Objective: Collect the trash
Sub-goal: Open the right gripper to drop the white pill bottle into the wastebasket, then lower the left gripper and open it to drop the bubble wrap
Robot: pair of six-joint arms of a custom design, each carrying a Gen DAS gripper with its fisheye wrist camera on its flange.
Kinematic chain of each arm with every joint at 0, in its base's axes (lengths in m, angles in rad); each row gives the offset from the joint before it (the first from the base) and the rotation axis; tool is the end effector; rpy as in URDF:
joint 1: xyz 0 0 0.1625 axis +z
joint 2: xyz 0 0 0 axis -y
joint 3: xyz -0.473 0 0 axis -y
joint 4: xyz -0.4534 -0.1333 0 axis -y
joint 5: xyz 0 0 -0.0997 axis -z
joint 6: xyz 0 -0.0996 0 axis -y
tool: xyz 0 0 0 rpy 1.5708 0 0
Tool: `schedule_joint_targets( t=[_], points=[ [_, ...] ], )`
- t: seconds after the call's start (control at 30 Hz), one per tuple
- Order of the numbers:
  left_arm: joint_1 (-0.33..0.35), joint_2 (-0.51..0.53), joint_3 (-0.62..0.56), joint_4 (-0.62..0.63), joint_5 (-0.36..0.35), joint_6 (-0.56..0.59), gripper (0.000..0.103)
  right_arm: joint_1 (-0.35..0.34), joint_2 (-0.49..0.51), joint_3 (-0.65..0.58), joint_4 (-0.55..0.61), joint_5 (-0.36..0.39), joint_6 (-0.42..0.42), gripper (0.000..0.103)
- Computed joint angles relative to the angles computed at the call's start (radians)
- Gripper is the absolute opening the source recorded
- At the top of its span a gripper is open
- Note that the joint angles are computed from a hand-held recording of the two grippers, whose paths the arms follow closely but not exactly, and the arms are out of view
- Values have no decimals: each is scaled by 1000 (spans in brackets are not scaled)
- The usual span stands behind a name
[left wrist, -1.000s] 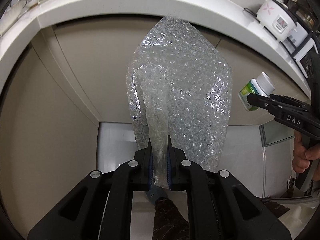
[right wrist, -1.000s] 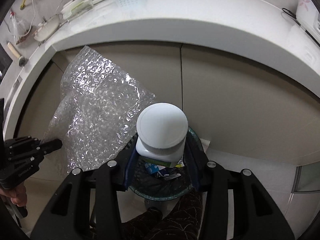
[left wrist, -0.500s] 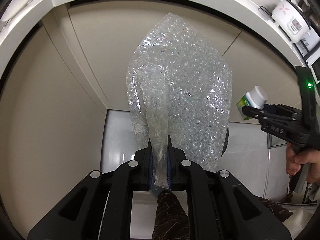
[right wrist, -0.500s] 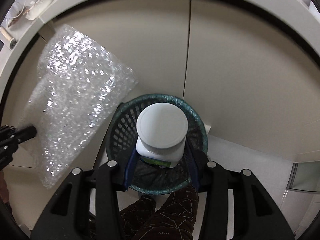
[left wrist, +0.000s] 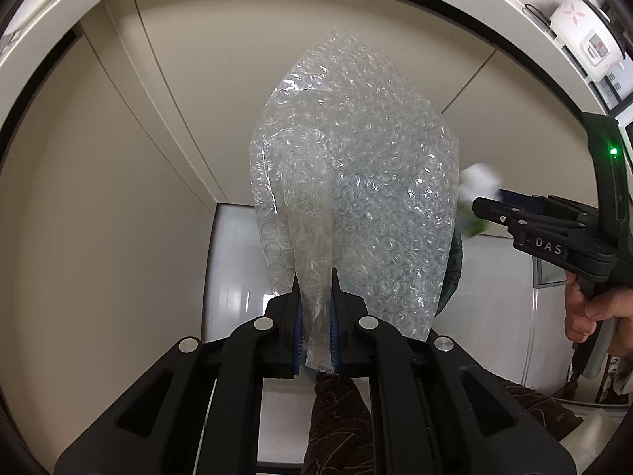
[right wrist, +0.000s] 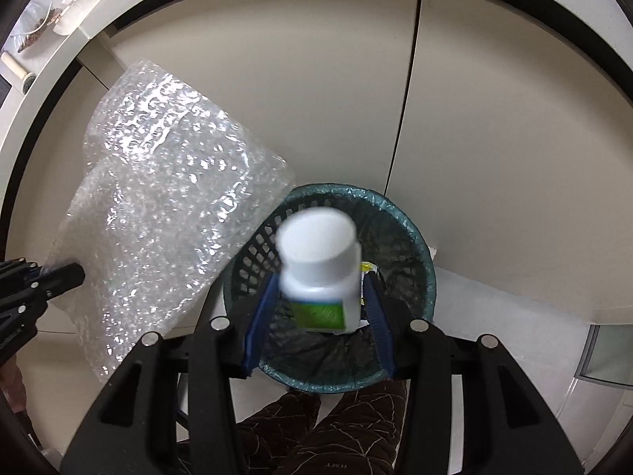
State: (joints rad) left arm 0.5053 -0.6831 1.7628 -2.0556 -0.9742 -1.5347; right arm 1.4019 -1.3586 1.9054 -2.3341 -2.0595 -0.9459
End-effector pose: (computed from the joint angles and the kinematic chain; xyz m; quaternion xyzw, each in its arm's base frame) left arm -0.4484 -0.4643 -0.0629 -0.1287 0.9089 -0.1958 0.3451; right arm -0.0161 -0.6091 0.3247 0.3412 -0.9026 -0.0383 0.2596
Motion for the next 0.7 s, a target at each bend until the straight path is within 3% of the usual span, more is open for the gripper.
schedule_joint_targets(
  t=[0.3, 0.57, 0.7],
  points=[
    [12, 11, -7, -17, -14, 38, 9, 6, -46, 23, -51, 35, -2, 76],
    [41, 28, -12, -57, -33, 128, 9, 10, -85, -4, -89, 67, -7, 94],
    [60, 55, -40, -70, -43, 186, 9, -4, -101, -21, -85, 91, -1, 95]
  ],
)
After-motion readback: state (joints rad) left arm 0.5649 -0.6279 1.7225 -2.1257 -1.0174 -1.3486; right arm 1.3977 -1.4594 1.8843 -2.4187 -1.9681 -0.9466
